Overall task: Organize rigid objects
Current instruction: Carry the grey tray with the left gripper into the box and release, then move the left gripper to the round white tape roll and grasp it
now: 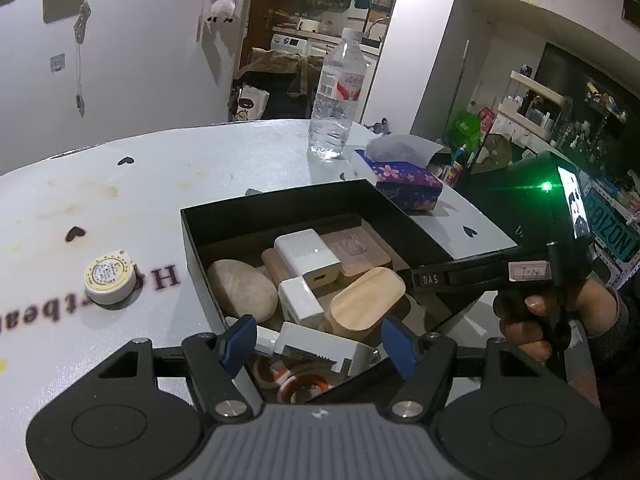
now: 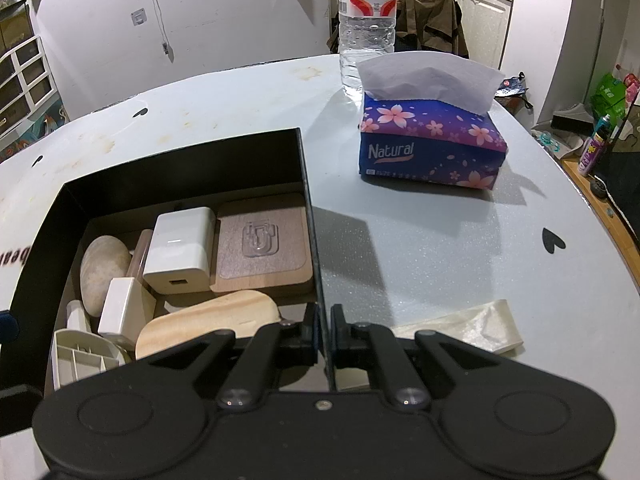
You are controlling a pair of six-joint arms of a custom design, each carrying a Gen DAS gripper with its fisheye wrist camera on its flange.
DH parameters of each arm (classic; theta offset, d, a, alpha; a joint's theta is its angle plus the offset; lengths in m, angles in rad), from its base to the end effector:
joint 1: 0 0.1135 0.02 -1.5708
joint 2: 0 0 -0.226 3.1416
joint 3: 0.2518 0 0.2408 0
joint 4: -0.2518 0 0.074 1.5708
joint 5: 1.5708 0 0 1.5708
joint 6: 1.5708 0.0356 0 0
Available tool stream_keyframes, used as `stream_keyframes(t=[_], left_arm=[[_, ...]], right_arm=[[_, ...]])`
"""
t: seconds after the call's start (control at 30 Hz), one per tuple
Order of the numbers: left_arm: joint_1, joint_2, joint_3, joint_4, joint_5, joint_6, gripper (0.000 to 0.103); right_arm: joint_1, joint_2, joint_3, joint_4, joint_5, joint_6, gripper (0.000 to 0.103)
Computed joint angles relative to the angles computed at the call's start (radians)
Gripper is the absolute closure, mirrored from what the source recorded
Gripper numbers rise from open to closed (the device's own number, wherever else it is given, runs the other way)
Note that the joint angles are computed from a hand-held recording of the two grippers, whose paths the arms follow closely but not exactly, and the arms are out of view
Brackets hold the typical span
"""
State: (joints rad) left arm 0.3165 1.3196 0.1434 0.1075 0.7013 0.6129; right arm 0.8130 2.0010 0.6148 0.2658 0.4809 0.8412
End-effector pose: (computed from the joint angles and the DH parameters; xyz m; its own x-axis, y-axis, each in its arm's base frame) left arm 0.1569 0.0272 0.0515 -0.6484 0.2501 -0.7190 0.5261 0.8299 -0.1858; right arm 0.1920 0.1790 0.0056 -0.7893 0.1274 -0.6006 0.1243 0.9911 0.0469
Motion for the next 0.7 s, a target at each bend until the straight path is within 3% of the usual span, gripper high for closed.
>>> stream_keyframes(t=[0.23,0.33,0.5,0.7], left_arm=[[-0.003,-0.014,0.013,-0.044,-0.002,0.008,0.030],[0.002,-0.039,0.008,-0.061,0.007,0.016,0.024],[0.023,-0.085,0.004,-0.108,0.032,0.034,0.005],[0.052,-0.141,0.008,-0.181,0.055,0.052,0.000]], right_arm=[[0.000,0.000,0.000,0.000,0.000,0.000,0.097],[0.000,0.000,0.000,0.001,0.000,0.000,0.097],[0.000,0.000,0.000,0.001,0.000,0.000,0.097],[0.000,0.000,0.000,0.000,0.000,-0.001,0.097]])
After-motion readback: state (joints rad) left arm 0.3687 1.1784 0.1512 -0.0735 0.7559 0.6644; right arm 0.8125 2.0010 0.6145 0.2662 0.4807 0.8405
